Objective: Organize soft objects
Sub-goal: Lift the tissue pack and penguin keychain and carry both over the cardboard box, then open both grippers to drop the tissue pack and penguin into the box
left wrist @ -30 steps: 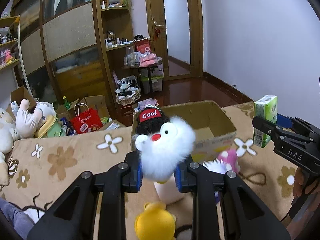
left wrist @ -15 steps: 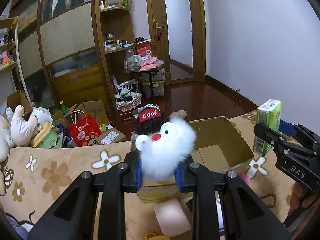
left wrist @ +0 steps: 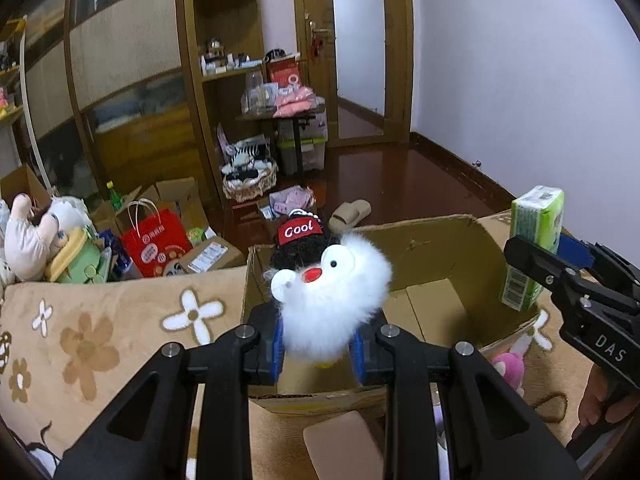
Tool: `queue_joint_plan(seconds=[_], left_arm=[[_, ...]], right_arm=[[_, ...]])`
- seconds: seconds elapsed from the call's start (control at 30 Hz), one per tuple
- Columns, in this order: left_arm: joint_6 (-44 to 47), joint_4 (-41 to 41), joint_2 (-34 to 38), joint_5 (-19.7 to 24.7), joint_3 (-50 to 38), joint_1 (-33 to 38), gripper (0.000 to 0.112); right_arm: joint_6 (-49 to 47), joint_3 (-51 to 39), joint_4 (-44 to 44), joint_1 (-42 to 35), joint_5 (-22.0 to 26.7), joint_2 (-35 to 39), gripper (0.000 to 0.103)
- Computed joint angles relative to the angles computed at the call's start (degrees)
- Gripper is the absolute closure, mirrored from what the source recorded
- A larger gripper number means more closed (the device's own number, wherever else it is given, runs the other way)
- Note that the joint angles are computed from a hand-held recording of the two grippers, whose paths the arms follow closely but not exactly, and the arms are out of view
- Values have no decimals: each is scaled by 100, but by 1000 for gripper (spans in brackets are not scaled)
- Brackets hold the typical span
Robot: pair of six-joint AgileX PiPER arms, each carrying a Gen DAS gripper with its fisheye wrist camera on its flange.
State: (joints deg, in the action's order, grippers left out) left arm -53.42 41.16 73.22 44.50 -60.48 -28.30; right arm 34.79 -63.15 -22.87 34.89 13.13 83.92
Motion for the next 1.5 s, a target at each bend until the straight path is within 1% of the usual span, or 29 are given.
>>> queue_joint_plan(seconds=[0.17,0.2,0.27,0.33,0.47,0.63,0.73,0.8,0.9,0.97,1.07,1.13,1.17,1.2,1.23,1.3,1.33,1.37,1.43,1.5], left_arm=[[250,-345,174,-234,33,285,88],[332,-428,196,-280,40,347,87],[511,-664,188,-357,75,445,87],[645,-795,221,-413,71,532,87],[617,-733,297,-416,106,548,87],[692,-810,329,-457,108,613,85],[809,-917,345,-458,76,650,85],[788,-904,351,-461,87,651,84],[935,-1061,383,-467,77,717,83],[953,-1064,387,-395,89,705,82],[906,-996,412,-350,123,660,75],[901,-1004,420,-360,137,657,68],[871,-983,424,-364,140,638,67],[848,-964,422,-337,130,614,62],[803,-914,415,-292,120,575,57],[718,-802,376,-247,144,504,51],[687,-755,360,-226,153,479,46],[647,-713,351,-178,148,452,43],[616,-673,330,-77,131,428,35],[515,-563,294,48,127,350,30]], right_arm=[[311,71,-395,-1,-306,139,44],[284,74,-347,-3,-329,178,44],[-167,74,128,-32,-361,233,44],[-275,64,226,-38,-347,283,44],[-681,53,655,-61,-345,324,44],[-809,39,746,8,-292,347,44],[-577,71,502,67,-277,337,44],[-898,57,874,53,-249,355,44],[-865,22,906,28,-216,403,43],[-1018,-3,1068,-11,-183,443,43],[-1250,-31,1354,-52,-135,486,43],[-1660,-83,1831,-107,-109,520,37],[-1789,-65,2004,-131,-135,516,35],[-1868,-73,2122,-158,-143,522,32],[-1870,-61,2143,-163,-146,515,31],[-2103,-3,2376,-204,-157,478,30],[-2121,12,2406,-212,-158,465,28],[-2083,28,2379,-216,-160,450,28],[-1778,90,2099,-187,-182,382,23],[-1520,154,1841,-151,-206,289,18]])
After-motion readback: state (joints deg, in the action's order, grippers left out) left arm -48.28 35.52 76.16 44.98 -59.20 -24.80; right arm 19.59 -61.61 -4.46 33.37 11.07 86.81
